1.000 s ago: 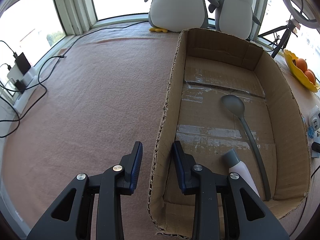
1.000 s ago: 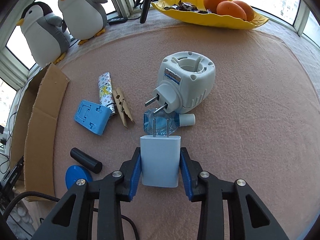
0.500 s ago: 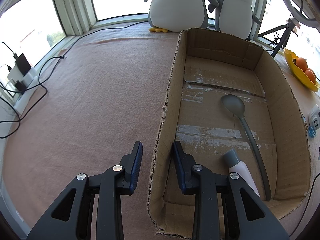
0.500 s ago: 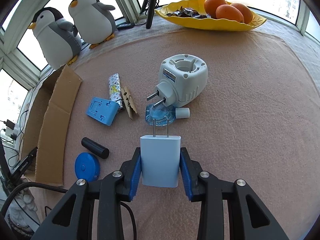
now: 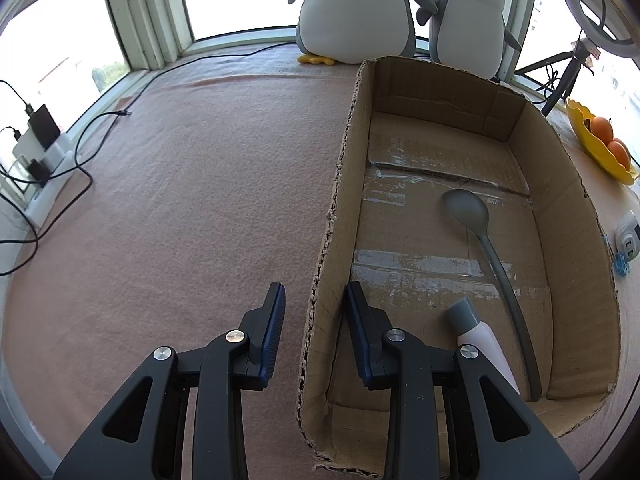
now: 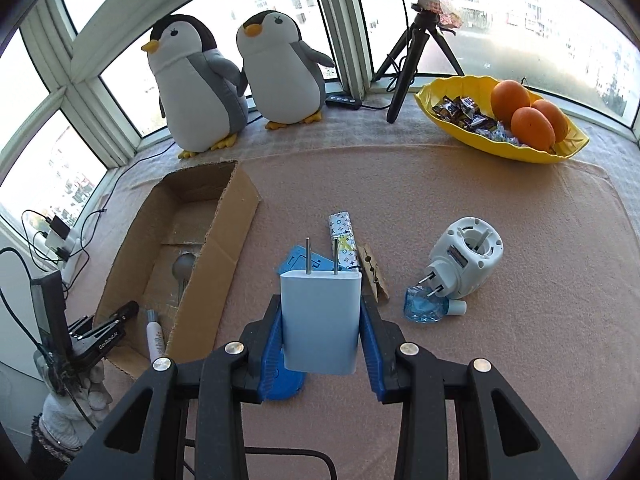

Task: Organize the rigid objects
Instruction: 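Carry the white charger with the right tool into the box and release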

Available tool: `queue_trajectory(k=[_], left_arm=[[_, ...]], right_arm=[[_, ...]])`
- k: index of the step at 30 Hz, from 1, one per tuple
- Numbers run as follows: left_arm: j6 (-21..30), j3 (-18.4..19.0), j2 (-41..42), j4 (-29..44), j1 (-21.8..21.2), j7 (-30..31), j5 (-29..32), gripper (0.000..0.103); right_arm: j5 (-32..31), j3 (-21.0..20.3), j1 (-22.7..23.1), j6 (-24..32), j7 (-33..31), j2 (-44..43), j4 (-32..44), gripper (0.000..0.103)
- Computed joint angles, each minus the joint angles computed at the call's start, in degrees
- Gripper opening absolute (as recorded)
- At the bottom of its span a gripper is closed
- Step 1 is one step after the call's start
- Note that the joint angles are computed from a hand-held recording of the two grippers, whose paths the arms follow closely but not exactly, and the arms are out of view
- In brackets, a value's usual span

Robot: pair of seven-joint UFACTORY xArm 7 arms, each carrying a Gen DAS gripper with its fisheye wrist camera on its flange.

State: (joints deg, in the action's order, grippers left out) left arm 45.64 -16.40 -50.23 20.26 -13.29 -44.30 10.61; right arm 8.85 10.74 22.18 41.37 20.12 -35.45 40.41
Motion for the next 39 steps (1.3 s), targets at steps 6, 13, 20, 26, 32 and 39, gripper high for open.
queue_trajectory(k=[6, 13, 20, 26, 32, 39], left_arm=[[-0.15, 0.01, -0.30, -0.25, -0.08, -0.04, 0.10, 0.030], [-0.09, -0.09, -0.36, -0.26, -0.12, -0.07, 0.13, 0.030], [-0.08, -0.25, -0.36, -0.22, -0.09, -0.26, 0.30, 0.030], [0.02, -0.33, -0.33, -0.16, -0.11, -0.29, 0.46, 0.030], [0.07, -0.35, -0.36, -0.15, -0.12, -0.30, 0.60, 0.030], [0.10, -0.39, -0.35, -0.13, -0.15, -0.39, 0.64, 0.030]], right_arm=[[1.59, 1.20, 2.98, -1.78, -1.58, 5.30, 4.20, 0.033], [1.85, 3.03, 5.45, -3.87, -2.51, 11.97, 8.62, 0.033], [0.49, 4.36, 6.71, -4.65, -2.17, 17.12, 12.00, 0.033], [-1.24, 5.11, 7.21, -5.02, -1.09, 20.72, 13.99, 0.033], [-2.75, 5.27, 7.46, -4.88, -0.03, 22.66, 15.12, 0.032], [-4.42, 5.56, 7.70, -4.98, 0.75, 24.10, 15.83, 0.032]])
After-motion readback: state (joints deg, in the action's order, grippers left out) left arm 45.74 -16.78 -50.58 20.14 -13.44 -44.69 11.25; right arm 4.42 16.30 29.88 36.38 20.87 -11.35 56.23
